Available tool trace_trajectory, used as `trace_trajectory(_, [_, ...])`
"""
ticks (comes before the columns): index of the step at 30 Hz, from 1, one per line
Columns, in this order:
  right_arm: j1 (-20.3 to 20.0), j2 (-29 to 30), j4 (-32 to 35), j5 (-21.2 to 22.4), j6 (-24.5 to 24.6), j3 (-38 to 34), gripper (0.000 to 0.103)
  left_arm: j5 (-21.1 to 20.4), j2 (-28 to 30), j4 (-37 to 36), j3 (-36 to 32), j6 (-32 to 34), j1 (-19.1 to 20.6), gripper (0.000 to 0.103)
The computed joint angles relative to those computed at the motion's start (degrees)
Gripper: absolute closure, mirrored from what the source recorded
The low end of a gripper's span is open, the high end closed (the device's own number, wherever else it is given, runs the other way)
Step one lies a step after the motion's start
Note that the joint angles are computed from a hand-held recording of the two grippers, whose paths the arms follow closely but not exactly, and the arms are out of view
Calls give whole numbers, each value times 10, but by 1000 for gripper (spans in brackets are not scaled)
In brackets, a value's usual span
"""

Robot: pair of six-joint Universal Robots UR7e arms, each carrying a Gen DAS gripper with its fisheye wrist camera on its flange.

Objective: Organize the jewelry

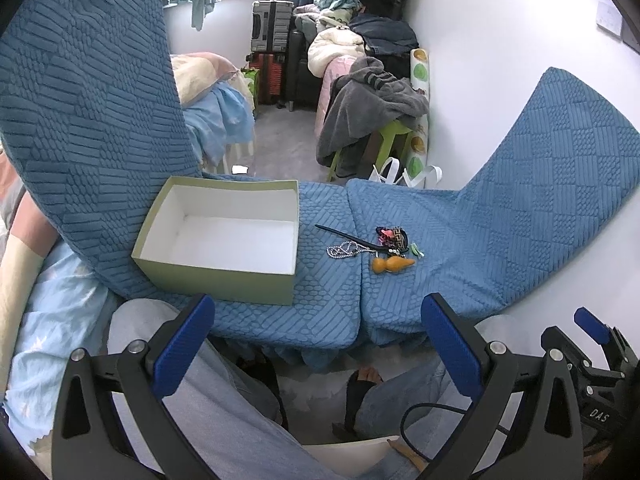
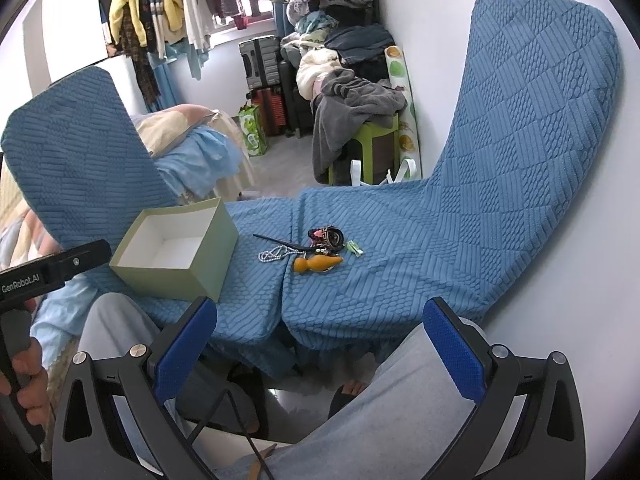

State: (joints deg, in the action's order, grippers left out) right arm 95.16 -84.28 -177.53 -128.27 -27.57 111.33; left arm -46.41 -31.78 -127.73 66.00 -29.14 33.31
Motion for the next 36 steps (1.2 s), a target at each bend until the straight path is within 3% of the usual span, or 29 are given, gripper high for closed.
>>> trace_trajectory(12, [-4, -9, -8, -4, 5, 13, 0, -5, 2, 4, 0, -2, 0, 1])
trace_trajectory(24, [-21, -7, 4, 24, -11, -4, 0, -14, 10, 30, -26, -20, 5, 1])
trace_trajectory(29, [-29, -4, 19, 34, -4, -18, 0, -35, 25, 58, -68, -21, 5, 1])
trace_trajectory(36, [-50, 17, 34, 33, -4, -49, 0, -105, 80, 165, -198, -41, 16, 0])
